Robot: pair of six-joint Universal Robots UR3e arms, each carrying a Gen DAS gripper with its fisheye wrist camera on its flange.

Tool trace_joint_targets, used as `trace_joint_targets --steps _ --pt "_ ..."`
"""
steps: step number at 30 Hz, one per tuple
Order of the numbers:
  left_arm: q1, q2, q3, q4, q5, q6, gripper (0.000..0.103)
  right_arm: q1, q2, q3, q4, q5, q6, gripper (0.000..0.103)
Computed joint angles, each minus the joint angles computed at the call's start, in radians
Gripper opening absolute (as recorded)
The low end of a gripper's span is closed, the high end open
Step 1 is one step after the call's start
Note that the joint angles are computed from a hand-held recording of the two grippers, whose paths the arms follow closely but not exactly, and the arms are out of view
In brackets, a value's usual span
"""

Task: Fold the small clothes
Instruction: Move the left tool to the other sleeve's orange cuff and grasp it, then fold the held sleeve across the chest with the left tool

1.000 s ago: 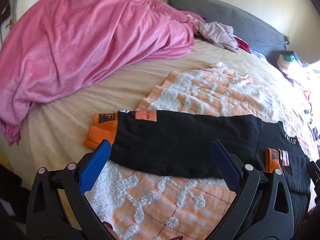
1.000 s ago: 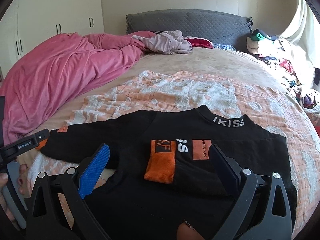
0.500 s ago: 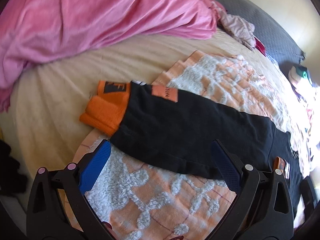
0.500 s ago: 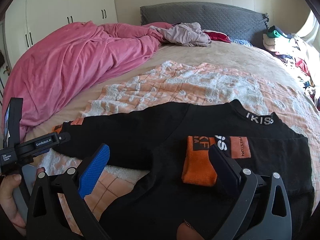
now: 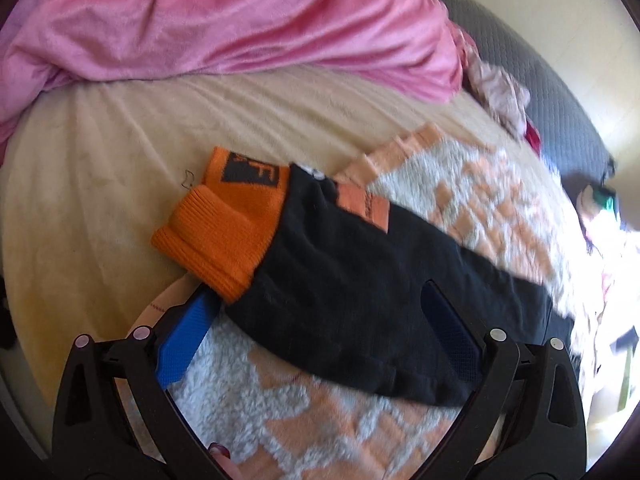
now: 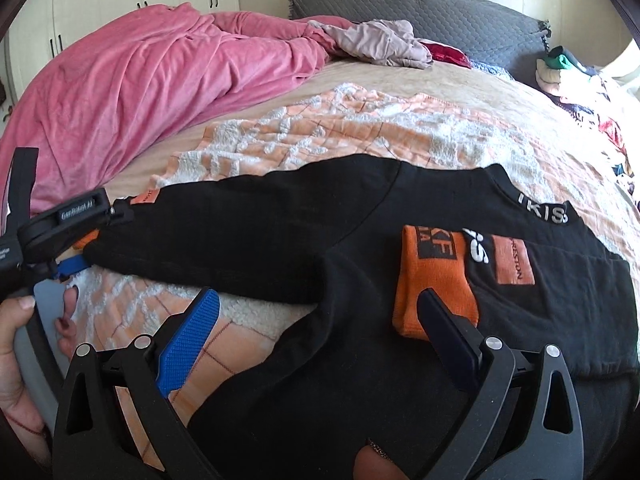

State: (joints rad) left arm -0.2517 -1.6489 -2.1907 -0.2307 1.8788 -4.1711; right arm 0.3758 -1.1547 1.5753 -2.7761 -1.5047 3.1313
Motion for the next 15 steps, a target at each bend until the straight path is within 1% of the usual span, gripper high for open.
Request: trace_joint_targets --steps 1,2,3,4,5,7,8,9,10,11,12,13,15 --pt "0.0 -0.009 -0.003 0.02 0.014 -0.017 0.093 -0.004 -0.004 0.008 -0.003 0.002 0.005 0.098" --pt "-0.001 -0.014 0.0 0.022 0.022 -0.019 0.091 -0.009 -0.01 0.019 -0.009 0.008 0.01 0.098" --pt "-0.008 -0.025 0.018 0.004 0.043 -0.023 0.089 -0.016 -0.019 0.032 -0.015 0.015 0.015 0.099" --pt "-0.023 -0.039 0.041 -0.017 0.073 -0.027 0.083 -0.024 -0.029 0.047 -0.02 0.023 0.022 0.098" --pt "-0.029 -0.047 0.052 -0.021 0.087 -0.026 0.072 -0.031 -0.037 0.058 -0.024 0.027 0.027 0.098" --pt "-0.042 -0.068 0.069 -0.017 0.106 -0.027 0.062 -0.045 -0.057 0.088 -0.036 0.032 0.039 0.098" --pt "-0.044 -0.075 0.079 -0.028 0.111 -0.027 0.06 -0.051 -0.066 0.102 -0.041 0.031 0.044 0.098" --pt "-0.047 -0.078 0.085 -0.04 0.122 -0.029 0.052 -0.056 -0.074 0.112 -0.043 0.03 0.048 0.098" --pt "-0.051 -0.077 0.088 -0.052 0.136 -0.035 0.039 -0.062 -0.082 0.122 -0.041 0.03 0.049 0.098" --pt "-0.051 -0.077 0.088 -0.053 0.144 -0.037 0.018 -0.068 -0.091 0.132 -0.04 0.03 0.047 0.098" --pt "-0.043 -0.075 0.068 -0.014 0.133 -0.029 0.01 -0.072 -0.099 0.144 -0.043 0.026 0.046 0.098" --pt "-0.038 -0.072 0.053 0.013 0.124 -0.025 0.01 -0.075 -0.106 0.152 -0.046 0.022 0.047 0.098" --pt "-0.05 -0.077 0.068 -0.002 0.138 -0.012 0.01 -0.09 -0.129 0.179 -0.053 0.032 0.054 0.098"
